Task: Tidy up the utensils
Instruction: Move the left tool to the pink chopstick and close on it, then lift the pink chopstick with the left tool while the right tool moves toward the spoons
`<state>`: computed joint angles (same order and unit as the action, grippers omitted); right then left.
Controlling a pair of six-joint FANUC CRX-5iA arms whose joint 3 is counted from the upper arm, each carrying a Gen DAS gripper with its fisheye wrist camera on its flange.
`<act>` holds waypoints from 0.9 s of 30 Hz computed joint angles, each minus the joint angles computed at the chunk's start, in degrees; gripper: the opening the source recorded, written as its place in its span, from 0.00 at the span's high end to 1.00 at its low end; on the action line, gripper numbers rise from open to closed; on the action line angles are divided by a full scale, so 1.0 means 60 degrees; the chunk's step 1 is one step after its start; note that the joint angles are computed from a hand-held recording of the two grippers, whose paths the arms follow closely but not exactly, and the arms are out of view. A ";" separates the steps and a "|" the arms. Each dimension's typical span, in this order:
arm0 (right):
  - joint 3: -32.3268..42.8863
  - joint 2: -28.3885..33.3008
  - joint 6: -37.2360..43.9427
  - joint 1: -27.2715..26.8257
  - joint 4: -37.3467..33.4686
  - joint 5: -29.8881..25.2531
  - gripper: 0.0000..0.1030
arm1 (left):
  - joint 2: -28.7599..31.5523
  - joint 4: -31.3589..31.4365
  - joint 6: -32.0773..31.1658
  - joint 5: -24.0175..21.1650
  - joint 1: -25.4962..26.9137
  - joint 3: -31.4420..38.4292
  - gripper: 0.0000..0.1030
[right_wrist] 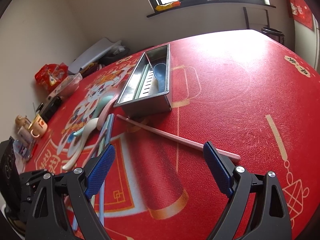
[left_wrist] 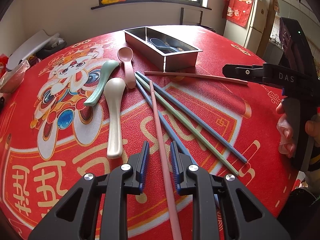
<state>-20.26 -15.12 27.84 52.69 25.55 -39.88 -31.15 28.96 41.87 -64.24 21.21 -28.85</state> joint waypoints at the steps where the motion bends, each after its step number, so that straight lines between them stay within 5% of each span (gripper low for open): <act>1: 0.0000 0.0000 0.0000 0.0000 0.0000 0.0000 0.16 | -0.0010 -0.0037 0.0011 0.0027 -0.0021 0.0004 0.80; 6: -0.0015 -0.0006 -0.0068 -0.0020 -0.0064 0.0029 0.16 | -0.0077 -0.0282 0.0131 0.0211 -0.0189 0.0025 0.91; 13: 0.0020 0.0001 0.0023 -0.0059 -0.0202 0.0030 0.16 | -0.0112 -0.0034 0.0076 0.0146 -0.0012 -0.0062 0.95; 27: 0.0476 0.0231 0.0947 -0.0115 -0.0934 -0.0190 0.16 | -0.0511 0.2805 -0.0595 -0.0363 0.1895 -0.0991 0.95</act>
<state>-17.40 -13.73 33.53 52.00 19.95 -41.02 -34.22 45.79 38.30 -66.42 32.58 -34.79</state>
